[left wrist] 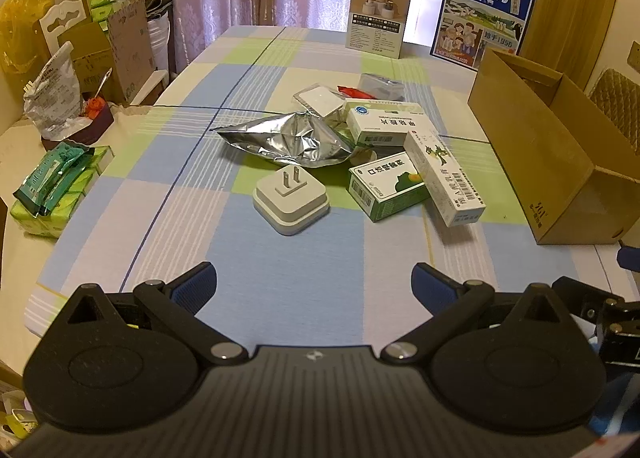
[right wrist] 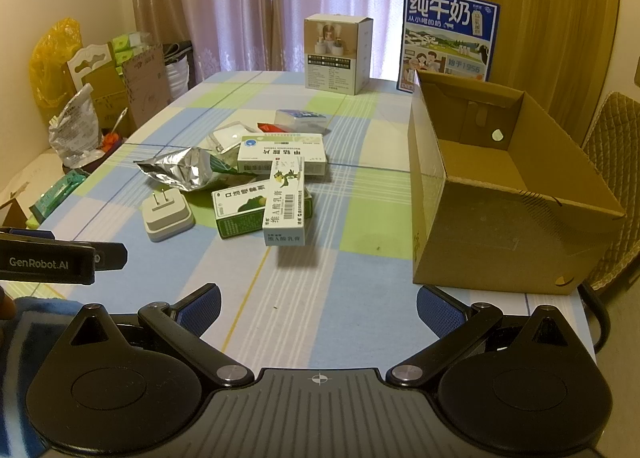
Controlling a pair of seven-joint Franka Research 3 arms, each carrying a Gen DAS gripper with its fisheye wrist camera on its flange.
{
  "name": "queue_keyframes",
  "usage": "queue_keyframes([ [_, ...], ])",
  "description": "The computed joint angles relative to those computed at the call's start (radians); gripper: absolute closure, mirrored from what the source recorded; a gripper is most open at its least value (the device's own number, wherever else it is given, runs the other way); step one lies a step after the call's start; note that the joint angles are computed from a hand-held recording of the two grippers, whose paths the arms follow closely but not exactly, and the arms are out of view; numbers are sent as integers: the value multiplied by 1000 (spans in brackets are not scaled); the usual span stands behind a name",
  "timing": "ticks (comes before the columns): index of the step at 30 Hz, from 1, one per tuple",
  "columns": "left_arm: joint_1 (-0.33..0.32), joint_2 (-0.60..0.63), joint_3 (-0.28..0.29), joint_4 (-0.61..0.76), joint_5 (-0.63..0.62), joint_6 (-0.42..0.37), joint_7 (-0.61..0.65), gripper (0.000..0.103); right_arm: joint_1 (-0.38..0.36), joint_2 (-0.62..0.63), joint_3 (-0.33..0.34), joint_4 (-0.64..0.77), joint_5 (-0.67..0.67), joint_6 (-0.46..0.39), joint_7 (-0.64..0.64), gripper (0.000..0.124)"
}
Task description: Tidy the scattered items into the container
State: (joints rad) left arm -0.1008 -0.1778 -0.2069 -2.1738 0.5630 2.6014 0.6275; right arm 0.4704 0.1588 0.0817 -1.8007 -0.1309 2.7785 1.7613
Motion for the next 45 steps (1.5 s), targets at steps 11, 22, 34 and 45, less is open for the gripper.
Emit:
queue_keyframes([
  [11,3,-7,7,-14,-22,26,-5,1,-11,0,-2,1,27,-19,-5,22],
  [22,-17,-11,66,-42,-259,130,192,1,-27,45,22,108,150,-89,-73,23],
  [34,42,82,98,21,-272,234,472,1,17,228,-5,345,146,-122,-126,23],
  [45,70,228,78,105,-488,262,935,4,32,377,-18,524,175,-171,-173,36],
])
